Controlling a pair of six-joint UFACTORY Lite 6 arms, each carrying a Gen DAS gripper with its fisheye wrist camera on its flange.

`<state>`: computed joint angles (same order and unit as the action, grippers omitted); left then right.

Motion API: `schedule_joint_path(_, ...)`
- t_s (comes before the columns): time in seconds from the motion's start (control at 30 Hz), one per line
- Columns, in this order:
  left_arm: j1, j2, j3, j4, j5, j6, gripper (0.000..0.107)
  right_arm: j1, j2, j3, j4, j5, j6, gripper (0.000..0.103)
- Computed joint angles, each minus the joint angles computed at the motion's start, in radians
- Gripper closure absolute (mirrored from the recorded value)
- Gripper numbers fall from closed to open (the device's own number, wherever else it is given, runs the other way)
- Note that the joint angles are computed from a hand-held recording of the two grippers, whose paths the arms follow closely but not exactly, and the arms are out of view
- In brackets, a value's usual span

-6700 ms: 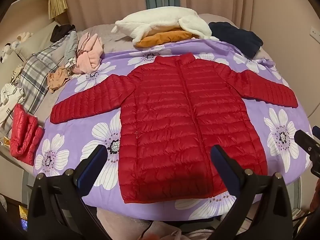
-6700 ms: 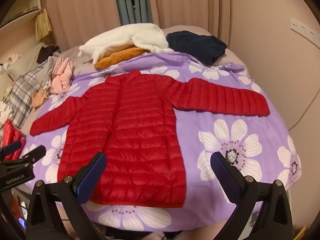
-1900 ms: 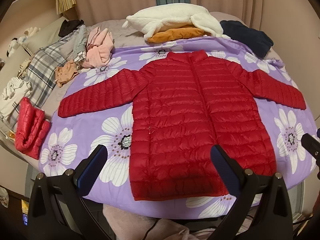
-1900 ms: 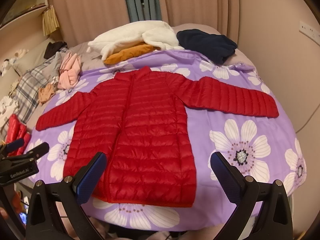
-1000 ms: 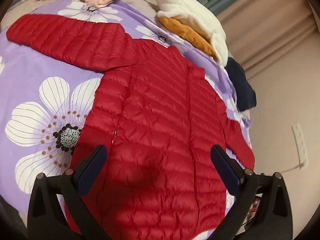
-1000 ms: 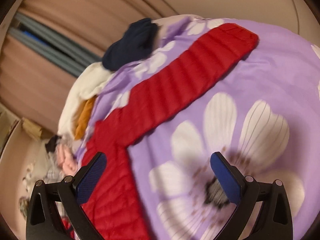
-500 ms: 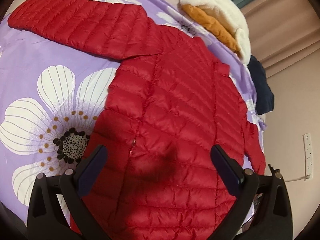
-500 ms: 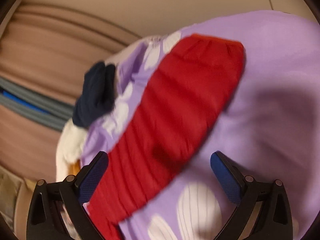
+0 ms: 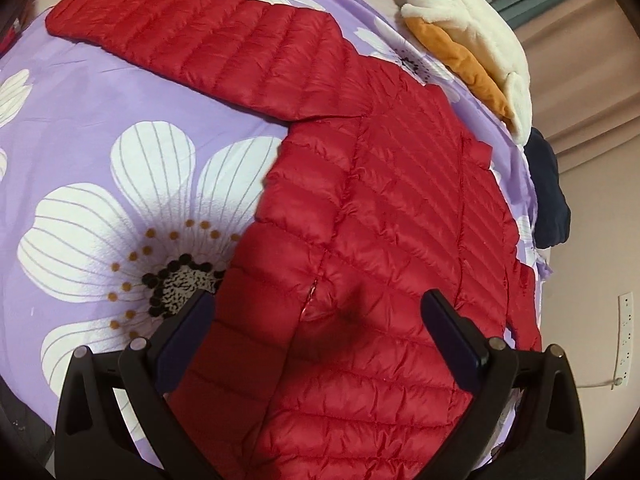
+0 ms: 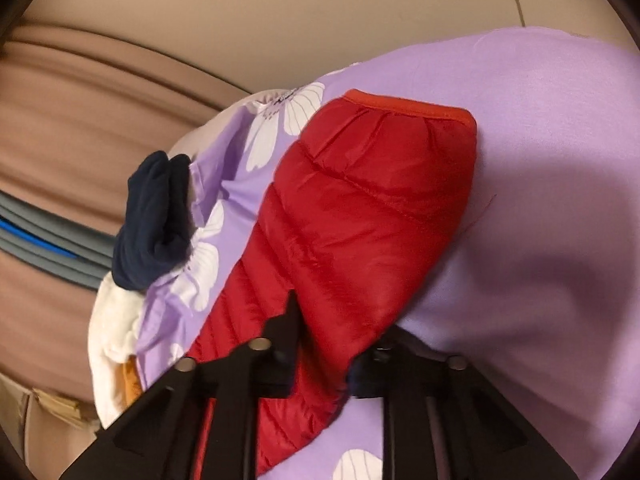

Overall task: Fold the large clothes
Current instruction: 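Move the right tool to the sleeve cuff and close on it, then lift the sleeve with the right tool and carry it across the jacket body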

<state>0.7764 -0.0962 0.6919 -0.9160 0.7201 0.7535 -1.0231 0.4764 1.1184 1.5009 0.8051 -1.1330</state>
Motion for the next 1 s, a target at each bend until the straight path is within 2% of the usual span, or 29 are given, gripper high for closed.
schedule_joint_path(0.17,0.066,-0.12,-0.044,0.031,0.013,-0.013,0.004,0.042,-0.095,-0.017,-0.039,-0.026,0.032,0.09)
schedule_joint_path(0.57,0.242,-0.165,-0.069,0.029,0.144,0.117,0.004,0.249,-0.606,-0.144,-0.231,-0.142,0.068,0.09)
schedule_joint_path(0.73,0.317,-0.173,-0.074,0.021,0.203,0.181,0.004,0.491,-0.76,-0.158,-0.405,-0.27,0.211,0.09)
schedule_joint_path(0.87,0.394,-0.165,-0.066,0.022,0.253,0.231,0.004,0.678,-0.792,-0.143,-0.547,-0.361,0.342,0.09)
schedule_joint_path(1.0,0.457,-0.157,-0.058,0.027,0.288,0.265,0.004,0.912,-0.765,-0.102,-0.781,-0.453,0.581,0.09)
